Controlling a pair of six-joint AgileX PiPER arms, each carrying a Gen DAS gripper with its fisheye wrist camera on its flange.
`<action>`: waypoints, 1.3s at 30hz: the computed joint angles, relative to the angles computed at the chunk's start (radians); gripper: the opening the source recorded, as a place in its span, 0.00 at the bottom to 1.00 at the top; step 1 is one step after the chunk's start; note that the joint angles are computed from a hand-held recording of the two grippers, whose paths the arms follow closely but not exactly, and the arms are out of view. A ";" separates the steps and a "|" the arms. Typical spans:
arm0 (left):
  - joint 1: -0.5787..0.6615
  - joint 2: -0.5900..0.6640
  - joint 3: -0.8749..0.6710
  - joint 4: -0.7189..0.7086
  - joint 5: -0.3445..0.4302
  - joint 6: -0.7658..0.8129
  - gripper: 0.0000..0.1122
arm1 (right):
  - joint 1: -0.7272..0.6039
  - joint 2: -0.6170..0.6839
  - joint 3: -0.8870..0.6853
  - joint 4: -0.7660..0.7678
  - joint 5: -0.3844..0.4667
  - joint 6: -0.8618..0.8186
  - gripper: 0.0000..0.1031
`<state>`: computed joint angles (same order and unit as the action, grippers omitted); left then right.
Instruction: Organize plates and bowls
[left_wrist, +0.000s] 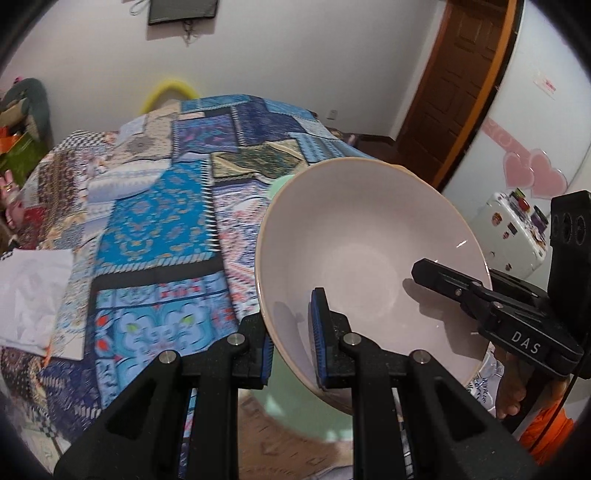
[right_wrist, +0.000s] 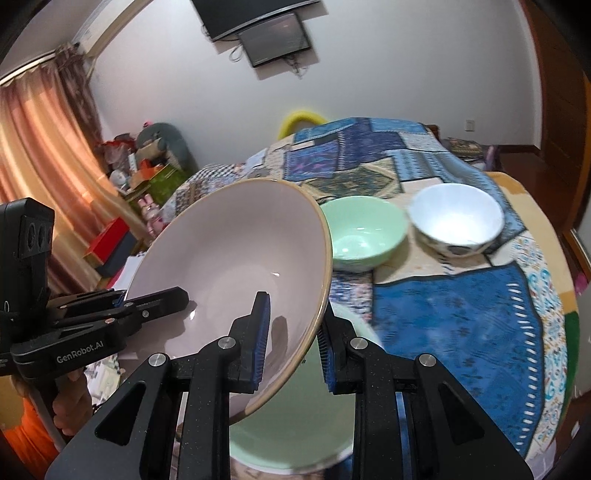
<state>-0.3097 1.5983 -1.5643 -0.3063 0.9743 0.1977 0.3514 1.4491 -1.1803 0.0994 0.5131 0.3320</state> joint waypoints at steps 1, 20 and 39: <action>0.019 -0.018 0.018 -0.006 -0.003 0.010 0.16 | 0.011 0.009 -0.009 -0.002 -0.001 0.004 0.22; 0.370 -0.181 0.245 -0.129 -0.003 0.220 0.16 | 0.201 0.208 -0.175 0.010 -0.006 0.023 0.22; 0.532 -0.087 0.360 -0.214 -0.060 0.394 0.16 | 0.267 0.409 -0.307 0.061 0.069 0.013 0.22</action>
<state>0.2223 1.5116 -1.2044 -0.5206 0.9148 0.5917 0.6188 1.8581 -1.4877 0.1604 0.5819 0.3452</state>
